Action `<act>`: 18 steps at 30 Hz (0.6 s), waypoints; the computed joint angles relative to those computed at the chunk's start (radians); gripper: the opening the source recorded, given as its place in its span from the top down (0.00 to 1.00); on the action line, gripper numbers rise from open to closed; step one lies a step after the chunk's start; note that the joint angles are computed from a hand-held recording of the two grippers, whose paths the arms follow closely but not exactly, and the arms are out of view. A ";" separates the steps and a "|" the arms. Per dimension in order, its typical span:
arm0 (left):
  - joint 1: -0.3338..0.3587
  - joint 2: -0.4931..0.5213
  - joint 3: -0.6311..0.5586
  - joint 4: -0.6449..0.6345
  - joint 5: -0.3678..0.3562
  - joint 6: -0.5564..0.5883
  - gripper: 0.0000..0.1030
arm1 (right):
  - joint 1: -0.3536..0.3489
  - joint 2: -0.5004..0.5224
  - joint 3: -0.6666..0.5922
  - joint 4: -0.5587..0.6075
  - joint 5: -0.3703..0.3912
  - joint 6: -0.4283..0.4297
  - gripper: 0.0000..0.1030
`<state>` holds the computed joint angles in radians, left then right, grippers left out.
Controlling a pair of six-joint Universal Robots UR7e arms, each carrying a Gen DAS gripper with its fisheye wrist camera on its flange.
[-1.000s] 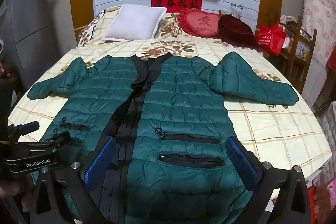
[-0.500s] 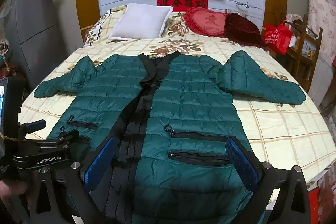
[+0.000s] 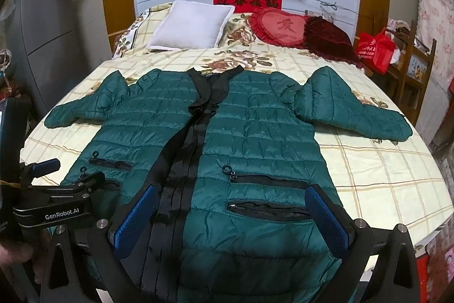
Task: Fold large clothes
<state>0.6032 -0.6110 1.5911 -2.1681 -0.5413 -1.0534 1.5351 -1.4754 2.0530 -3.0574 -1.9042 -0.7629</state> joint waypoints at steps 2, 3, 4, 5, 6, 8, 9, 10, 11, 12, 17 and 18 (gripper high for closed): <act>-0.001 0.000 0.001 -0.003 0.002 0.003 0.00 | 0.002 0.001 0.002 -0.005 -0.004 -0.002 0.00; -0.002 0.001 0.001 -0.001 0.002 0.000 0.00 | 0.003 0.002 0.002 -0.007 -0.007 -0.005 0.00; -0.002 0.001 0.000 -0.001 0.000 0.000 0.00 | 0.003 0.003 0.001 -0.005 -0.008 -0.006 0.00; -0.002 0.001 0.000 0.000 -0.003 -0.001 0.00 | 0.003 0.003 0.001 -0.002 -0.010 -0.008 0.00; -0.003 0.000 0.002 0.001 -0.004 -0.005 0.00 | 0.002 0.002 0.001 0.003 -0.015 -0.007 0.00; -0.006 -0.002 0.005 0.005 -0.007 -0.010 0.00 | 0.004 0.003 0.002 -0.001 -0.024 -0.006 0.00; -0.007 -0.003 0.006 0.004 -0.008 -0.008 0.00 | 0.006 0.005 0.002 -0.001 -0.029 -0.008 0.00; -0.007 -0.003 0.005 0.002 -0.008 -0.006 0.00 | 0.008 0.010 0.001 -0.009 -0.036 -0.013 0.00; -0.006 -0.003 0.003 0.003 -0.008 -0.004 0.00 | 0.010 0.019 -0.001 -0.021 -0.044 -0.018 0.00; -0.006 -0.002 0.005 0.001 -0.010 -0.005 0.00 | 0.010 0.030 -0.007 -0.031 -0.050 -0.023 0.00; 0.025 -0.007 -0.021 -0.047 0.031 0.075 0.00 | 0.002 0.118 -0.084 -0.071 -0.086 -0.041 0.00; 0.040 -0.005 -0.038 -0.052 0.043 0.090 0.00 | -0.003 0.146 -0.109 -0.083 -0.093 -0.048 0.00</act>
